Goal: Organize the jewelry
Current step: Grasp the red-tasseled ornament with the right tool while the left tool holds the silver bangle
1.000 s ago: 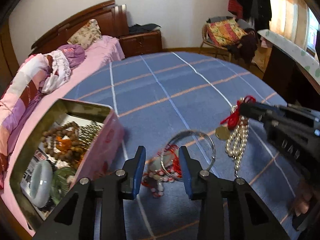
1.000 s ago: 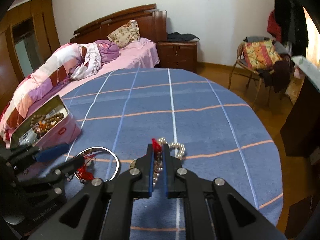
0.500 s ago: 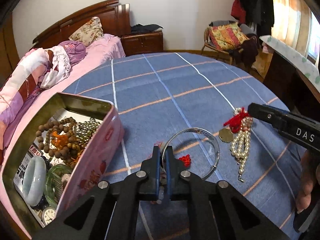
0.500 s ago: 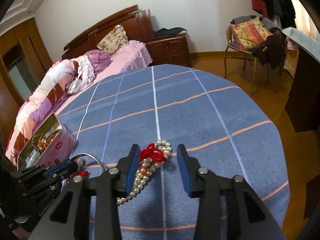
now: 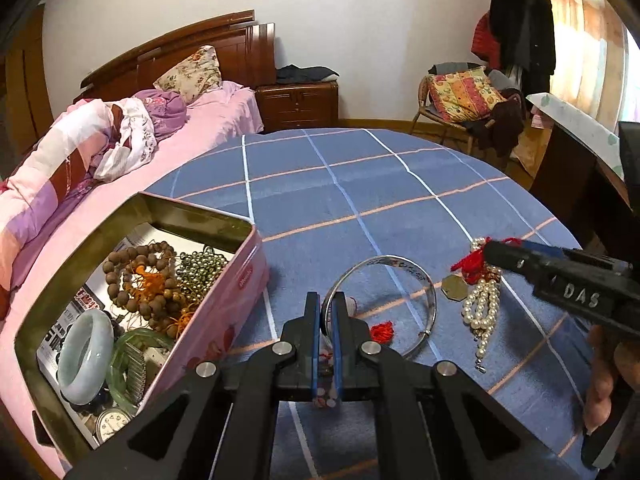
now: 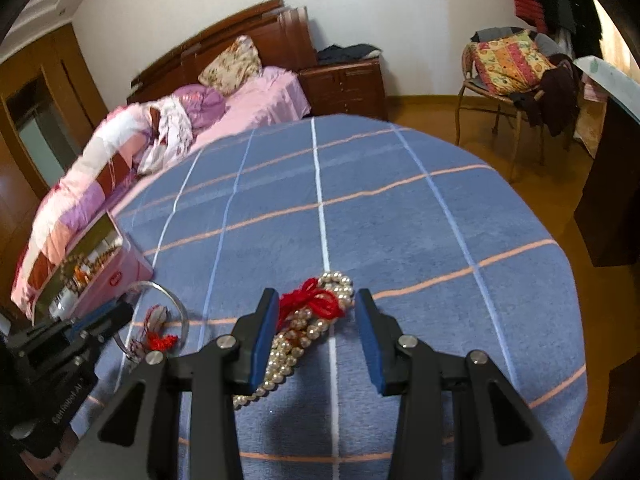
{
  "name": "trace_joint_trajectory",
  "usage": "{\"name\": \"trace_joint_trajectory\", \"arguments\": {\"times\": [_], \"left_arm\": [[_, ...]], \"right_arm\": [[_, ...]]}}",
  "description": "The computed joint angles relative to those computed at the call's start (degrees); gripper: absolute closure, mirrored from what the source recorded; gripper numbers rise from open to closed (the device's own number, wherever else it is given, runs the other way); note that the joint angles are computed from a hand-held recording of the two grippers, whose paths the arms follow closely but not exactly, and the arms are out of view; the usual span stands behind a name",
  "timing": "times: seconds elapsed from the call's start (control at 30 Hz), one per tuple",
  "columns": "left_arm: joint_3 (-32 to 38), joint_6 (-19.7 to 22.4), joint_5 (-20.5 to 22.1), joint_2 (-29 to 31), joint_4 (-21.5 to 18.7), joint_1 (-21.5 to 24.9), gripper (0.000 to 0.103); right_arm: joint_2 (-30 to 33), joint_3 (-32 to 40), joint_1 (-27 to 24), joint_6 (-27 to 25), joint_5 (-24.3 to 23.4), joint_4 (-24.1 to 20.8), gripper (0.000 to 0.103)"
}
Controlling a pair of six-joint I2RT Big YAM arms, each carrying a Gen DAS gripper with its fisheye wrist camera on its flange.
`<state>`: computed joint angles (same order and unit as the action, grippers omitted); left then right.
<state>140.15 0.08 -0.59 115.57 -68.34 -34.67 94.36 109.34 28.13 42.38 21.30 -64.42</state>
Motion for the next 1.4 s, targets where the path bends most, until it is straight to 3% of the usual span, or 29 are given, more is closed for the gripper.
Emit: {"name": "trace_joint_trajectory", "arguments": {"times": [0.07,0.17,0.23,0.57,1.07,1.2,1.27,1.33,1.4], "left_arm": [[0.11,-0.2,0.2,0.07,-0.02,0.06,0.099],[-0.05,-0.17,0.4,-0.05,0.06,0.13,0.099],[-0.22,-0.21,0.59,-0.19,0.16,0.17,0.099],[-1.64,-1.78,2.92,-2.19,1.41,0.82,0.099],[-2.72,-3.22,4.87,-5.58,3.06,2.34,0.099],[-3.19,-3.34,5.2,-5.99,3.17,2.64,0.099],[-3.54,-3.27,5.34,-6.22,3.35,2.6,0.099],[-3.38,-2.9,5.27,-6.03,2.82,2.48,0.099],[-2.58,-2.54,5.12,-5.3,1.99,2.34,0.099]], "right_arm": [[1.06,1.52,0.05,-0.53,0.33,-2.16,0.066],[1.79,2.77,0.57,-2.14,2.59,-3.69,0.091],[2.04,3.18,0.87,-3.6,2.97,-3.78,0.097],[-2.32,-2.13,3.76,-8.51,11.71,5.95,0.099],[-1.84,2.67,6.7,-14.79,16.23,8.51,0.099],[-2.04,3.07,6.89,-15.73,16.44,8.59,0.099],[-1.82,3.36,6.17,-15.5,14.38,7.61,0.098],[-1.57,3.07,5.61,-14.73,14.3,6.31,0.085],[-0.62,3.42,4.62,-13.33,12.51,3.6,0.03]]}}
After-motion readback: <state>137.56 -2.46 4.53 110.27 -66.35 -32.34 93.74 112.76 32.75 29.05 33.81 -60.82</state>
